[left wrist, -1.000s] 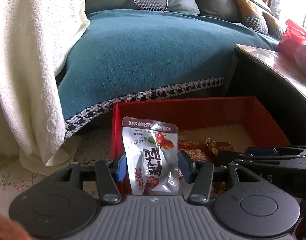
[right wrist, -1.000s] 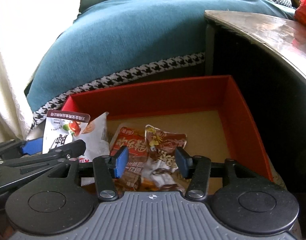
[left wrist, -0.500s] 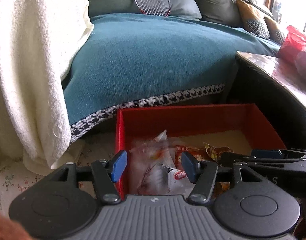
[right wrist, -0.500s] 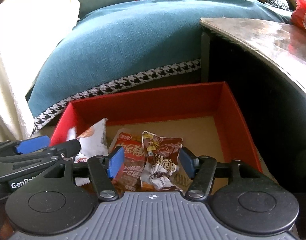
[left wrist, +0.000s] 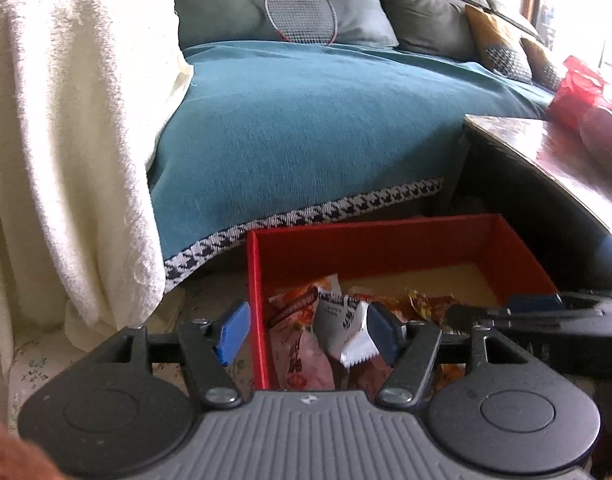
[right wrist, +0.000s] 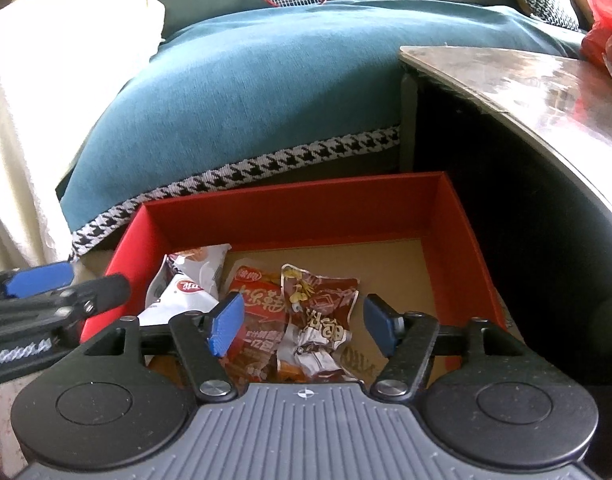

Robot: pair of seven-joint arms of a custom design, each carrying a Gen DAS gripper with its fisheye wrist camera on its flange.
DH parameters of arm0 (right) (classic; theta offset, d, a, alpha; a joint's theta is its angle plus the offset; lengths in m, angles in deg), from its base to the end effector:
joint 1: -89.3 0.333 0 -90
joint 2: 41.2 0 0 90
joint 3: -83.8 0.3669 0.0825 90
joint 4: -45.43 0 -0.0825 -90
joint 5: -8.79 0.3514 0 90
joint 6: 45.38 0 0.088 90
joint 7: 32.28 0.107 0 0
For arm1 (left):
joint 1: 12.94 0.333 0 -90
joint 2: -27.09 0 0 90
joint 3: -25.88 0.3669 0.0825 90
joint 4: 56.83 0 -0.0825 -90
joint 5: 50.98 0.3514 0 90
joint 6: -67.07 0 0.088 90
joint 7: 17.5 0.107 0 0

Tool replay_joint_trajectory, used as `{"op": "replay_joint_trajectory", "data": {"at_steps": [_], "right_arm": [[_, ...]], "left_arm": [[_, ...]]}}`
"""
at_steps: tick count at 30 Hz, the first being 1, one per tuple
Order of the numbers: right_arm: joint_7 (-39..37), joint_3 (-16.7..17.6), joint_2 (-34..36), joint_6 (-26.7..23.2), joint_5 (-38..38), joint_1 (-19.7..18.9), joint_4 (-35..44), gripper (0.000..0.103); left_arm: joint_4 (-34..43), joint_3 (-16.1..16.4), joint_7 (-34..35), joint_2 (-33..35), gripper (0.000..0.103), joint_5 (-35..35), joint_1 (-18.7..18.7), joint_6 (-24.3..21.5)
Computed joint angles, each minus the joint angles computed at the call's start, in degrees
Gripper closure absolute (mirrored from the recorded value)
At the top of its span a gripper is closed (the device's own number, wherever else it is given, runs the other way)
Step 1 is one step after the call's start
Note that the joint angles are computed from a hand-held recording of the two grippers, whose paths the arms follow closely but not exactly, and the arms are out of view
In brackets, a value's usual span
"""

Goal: Organize snacks
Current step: 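Grasp the white-red barcode strip packet with the left gripper while the right moves to the bread packet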

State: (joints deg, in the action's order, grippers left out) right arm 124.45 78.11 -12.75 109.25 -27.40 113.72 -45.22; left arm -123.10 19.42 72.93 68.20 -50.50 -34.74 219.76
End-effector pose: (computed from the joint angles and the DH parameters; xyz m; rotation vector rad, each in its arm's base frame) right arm 0.6748 0.2661 0.4763 -1.4622 2.0217 -0.6534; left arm 0.7216 -0.3474 0.5183 -1.3885 2.2075 -0.9747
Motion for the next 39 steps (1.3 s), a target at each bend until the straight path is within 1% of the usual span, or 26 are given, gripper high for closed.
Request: {"op": "replay_joint_trajectory", "data": {"at_steps": [3, 6, 8, 11, 12, 13, 15, 18, 20, 22, 24, 26, 28, 31, 32, 33, 35, 37, 39], "right_arm": [[0.67, -0.22, -1.18, 0.87, -0.59, 0.17, -1.52, 0.030], [2.22, -0.72, -2.87, 1.99, -2.09, 0.65, -3.54, 0.028], [3.37, -0.94, -4.04, 2.63, -3.45, 0.92, -4.94, 0.026], [4.62, -0.60, -5.60, 3.35, -4.85, 0.83, -6.96, 0.025], [4.79, -0.33, -6.04, 3.54, -5.06, 0.68, -7.51, 0.025], [4.71, 0.09, -6.48, 3.64, -4.98, 0.45, -8.03, 0.025], [4.60, 0.76, -7.34, 3.95, -4.92, 0.15, -9.14, 0.025], [4.66, 1.27, -8.88, 4.36, -5.92, 0.17, -11.18, 0.021], [4.40, 1.67, -9.66, 4.47, -6.41, -0.01, -12.29, 0.021], [4.37, 2.06, -10.64, 5.00, -6.70, -0.32, -13.85, 0.021], [4.37, 2.45, -11.40, 5.44, -6.56, -0.76, -15.13, 0.021], [4.12, 2.90, -11.97, 5.96, -5.97, -1.34, -16.17, 0.021], [3.77, 3.22, -12.25, 6.21, -5.44, -1.75, -16.70, 0.020], [3.22, 3.54, -12.55, 6.69, -4.86, -2.10, -17.25, 0.020], [3.05, 3.63, -12.60, 6.75, -4.62, -2.16, -17.33, 0.020], [2.88, 3.70, -12.66, 7.01, -4.44, -2.23, -17.46, 0.020], [2.57, 3.79, -12.71, 7.47, -4.05, -2.33, -17.60, 0.020], [2.11, 3.92, -12.71, 7.83, -3.43, -2.44, -17.66, 0.020], [1.62, 4.02, -12.69, 7.92, -2.81, -2.49, -17.61, 0.020]], "left_arm": [[-4.51, -2.75, 4.20, -2.94, 0.046, -1.65, 2.30, 0.63], [-9.53, -5.90, 9.78, -6.34, 0.046, -4.87, 5.13, 0.90], [-13.20, -8.73, 14.65, -8.80, 0.045, -8.59, 7.82, 0.93], [-17.76, -12.52, 22.14, -11.77, 0.043, -15.60, 11.73, -0.19], [-18.62, -12.96, 23.92, -12.35, 0.040, -17.44, 12.36, -1.01], [-18.99, -13.04, 25.48, -12.66, 0.040, -18.75, 12.63, -1.97], [-20.10, -12.68, 28.80, -13.07, 0.040, -20.27, 12.48, -2.52], [-20.50, -11.75, 32.76, -12.74, 0.040, -20.63, 11.62, -4.07], [-19.99, -11.39, 35.25, -11.97, 0.040, -20.44, 11.11, -5.82], [-19.86, -11.09, 37.79, -11.45, 0.040, -19.93, 10.45, -6.45], [-20.64, -11.28, 42.56, -11.12, 0.039, -18.90, 9.91, -5.11], [-21.28, -10.75, 46.19, -10.82, 0.039, -17.00, 8.87, -3.81], [-20.69, -9.70, 47.29, -9.95, 0.039, -15.22, 7.65, -3.64], [-15.69, -7.89, 45.72, -6.84, 0.038, -12.92, 6.22, -8.91], [-13.90, -7.74, 45.37, -5.76, 0.036, -12.65, 6.18, -10.80], [-12.99, -8.54, 46.13, -5.10, 0.031, -13.54, 6.96, -11.96], [-11.81, -8.98, 46.67, -4.53, 0.028, -14.28, 7.40, -13.65], [-11.24, -8.95, 46.96, -4.39, 0.023, -14.48, 7.46, -15.03], [-12.22, -8.68, 46.56, -4.91, 0.020, -14.80, 7.38, -14.77]]}}
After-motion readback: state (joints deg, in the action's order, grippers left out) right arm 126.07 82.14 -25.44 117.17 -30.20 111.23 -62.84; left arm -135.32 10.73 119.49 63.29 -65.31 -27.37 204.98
